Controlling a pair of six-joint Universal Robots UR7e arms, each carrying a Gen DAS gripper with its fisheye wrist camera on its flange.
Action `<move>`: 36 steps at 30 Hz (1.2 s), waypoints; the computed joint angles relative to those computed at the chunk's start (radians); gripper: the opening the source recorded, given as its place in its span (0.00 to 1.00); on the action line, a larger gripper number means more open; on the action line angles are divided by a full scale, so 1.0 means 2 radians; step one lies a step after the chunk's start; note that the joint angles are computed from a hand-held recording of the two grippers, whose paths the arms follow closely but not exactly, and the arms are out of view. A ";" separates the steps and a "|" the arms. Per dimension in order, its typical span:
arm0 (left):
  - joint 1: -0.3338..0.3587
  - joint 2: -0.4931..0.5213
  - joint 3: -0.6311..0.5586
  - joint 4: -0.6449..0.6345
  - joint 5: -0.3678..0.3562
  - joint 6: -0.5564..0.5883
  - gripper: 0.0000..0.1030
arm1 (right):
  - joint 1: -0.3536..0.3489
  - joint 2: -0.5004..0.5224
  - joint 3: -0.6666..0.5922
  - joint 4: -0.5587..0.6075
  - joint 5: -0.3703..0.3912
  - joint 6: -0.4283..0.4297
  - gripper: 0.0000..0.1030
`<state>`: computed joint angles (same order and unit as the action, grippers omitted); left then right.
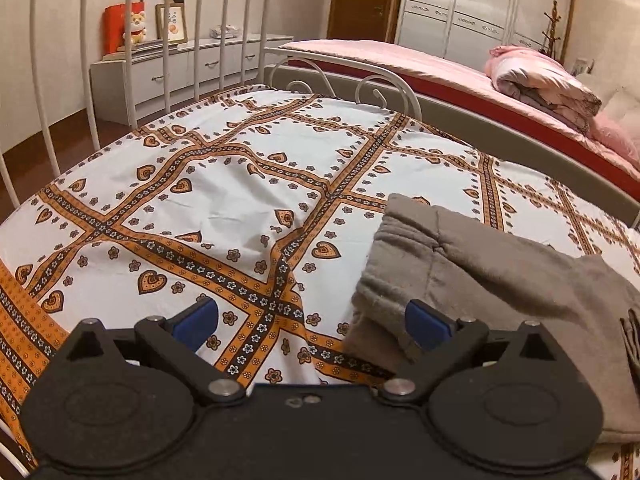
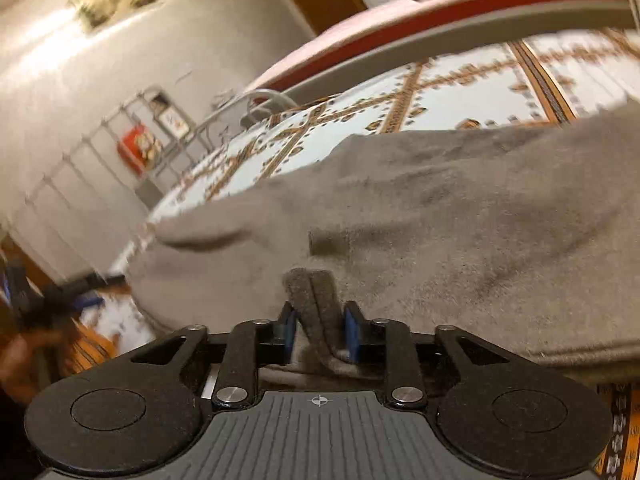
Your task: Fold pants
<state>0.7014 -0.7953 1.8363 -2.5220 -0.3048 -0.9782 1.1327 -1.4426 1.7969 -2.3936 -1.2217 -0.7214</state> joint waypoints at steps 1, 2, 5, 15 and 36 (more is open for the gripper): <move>0.000 0.000 -0.001 0.006 0.000 -0.004 0.91 | -0.004 -0.006 -0.001 0.000 0.015 -0.003 0.27; 0.000 0.000 0.001 -0.001 -0.001 -0.002 0.91 | -0.009 -0.014 -0.001 0.001 0.031 -0.018 0.27; 0.001 0.001 0.001 -0.012 -0.002 0.008 0.91 | -0.020 -0.032 -0.029 0.040 0.050 -0.041 0.28; 0.002 0.016 -0.014 -0.033 -0.010 0.040 0.92 | -0.008 0.017 -0.129 0.054 -0.202 0.018 0.27; 0.006 0.042 -0.049 -0.016 -0.020 0.064 0.92 | 0.014 0.073 -0.199 0.044 -0.128 0.061 0.28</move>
